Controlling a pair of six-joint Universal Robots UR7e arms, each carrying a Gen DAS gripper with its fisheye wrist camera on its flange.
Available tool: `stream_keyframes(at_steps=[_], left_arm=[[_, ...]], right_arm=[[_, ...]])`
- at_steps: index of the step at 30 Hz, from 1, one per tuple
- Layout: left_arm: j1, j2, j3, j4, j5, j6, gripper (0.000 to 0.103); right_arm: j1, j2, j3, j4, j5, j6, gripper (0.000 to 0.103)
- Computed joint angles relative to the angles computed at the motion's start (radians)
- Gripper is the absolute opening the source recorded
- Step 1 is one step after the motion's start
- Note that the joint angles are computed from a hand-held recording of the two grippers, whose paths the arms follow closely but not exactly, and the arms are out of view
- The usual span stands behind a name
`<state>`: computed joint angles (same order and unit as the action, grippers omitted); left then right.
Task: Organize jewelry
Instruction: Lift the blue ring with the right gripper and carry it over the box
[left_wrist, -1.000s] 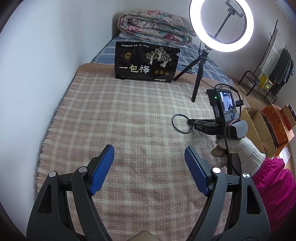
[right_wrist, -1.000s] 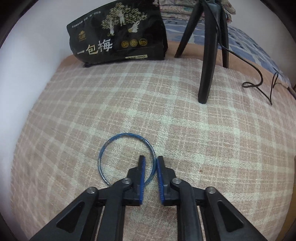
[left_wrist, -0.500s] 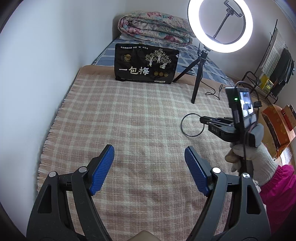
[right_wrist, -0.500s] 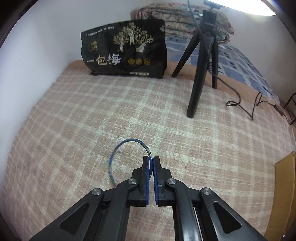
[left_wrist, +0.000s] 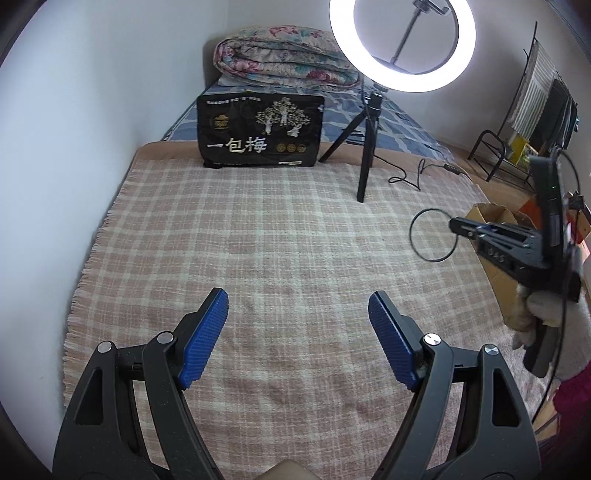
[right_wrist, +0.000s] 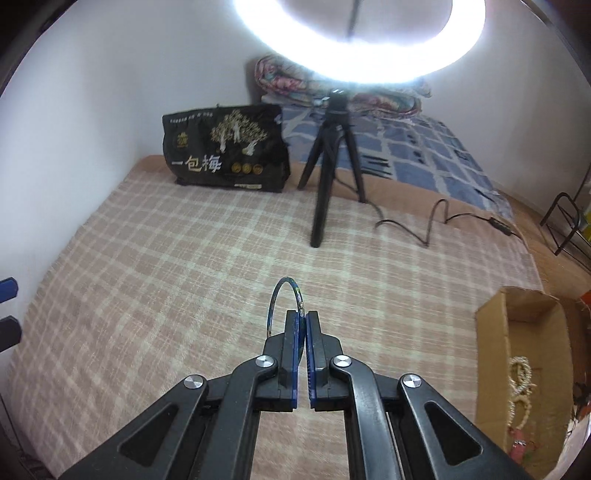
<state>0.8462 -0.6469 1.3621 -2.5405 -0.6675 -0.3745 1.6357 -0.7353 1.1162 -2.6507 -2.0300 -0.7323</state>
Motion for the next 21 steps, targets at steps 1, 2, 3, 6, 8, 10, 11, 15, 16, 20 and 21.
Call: stream_keyframes(at_steps=[1, 2, 3, 6, 8, 10, 11, 15, 16, 20, 21], left_arm=[[-0.002, 0.01, -0.01, 0.005, 0.0, 0.002, 0.081], [-0.004, 0.017, -0.016, 0.009, -0.001, 0.002, 0.081], [-0.005, 0.028, -0.027, 0.018, -0.005, 0.004, 0.081], [-0.01, 0.054, -0.051, 0.034, -0.009, 0.013, 0.081], [-0.014, 0.071, -0.067, 0.04, -0.008, 0.023, 0.081], [-0.019, 0.088, -0.082, 0.036, -0.006, 0.033, 0.081], [-0.022, 0.096, -0.088, 0.031, -0.006, 0.037, 0.081], [-0.026, 0.122, -0.116, 0.028, -0.015, 0.042, 0.081], [-0.026, 0.129, -0.124, 0.032, -0.018, 0.043, 0.081], [-0.028, 0.155, -0.153, 0.052, -0.028, 0.05, 0.081], [-0.029, 0.162, -0.16, 0.058, -0.031, 0.053, 0.081]], right_arm=[[-0.003, -0.012, 0.007, -0.003, 0.005, 0.002, 0.001], [-0.008, -0.027, 0.015, -0.004, 0.01, 0.005, 0.001], [-0.012, -0.041, 0.021, -0.008, 0.014, 0.007, 0.001], [-0.033, -0.083, 0.031, -0.007, 0.027, 0.024, 0.001], [-0.048, -0.108, 0.035, -0.01, 0.033, 0.037, 0.001], [-0.064, -0.131, 0.036, -0.015, 0.038, 0.049, 0.001], [-0.073, -0.141, 0.033, -0.015, 0.041, 0.058, 0.001], [-0.106, -0.167, 0.015, -0.016, 0.039, 0.079, 0.001], [-0.115, -0.171, 0.01, -0.023, 0.032, 0.079, 0.001], [-0.142, -0.181, -0.008, -0.032, 0.015, 0.095, 0.001], [-0.148, -0.184, -0.012, -0.032, 0.012, 0.097, 0.001]])
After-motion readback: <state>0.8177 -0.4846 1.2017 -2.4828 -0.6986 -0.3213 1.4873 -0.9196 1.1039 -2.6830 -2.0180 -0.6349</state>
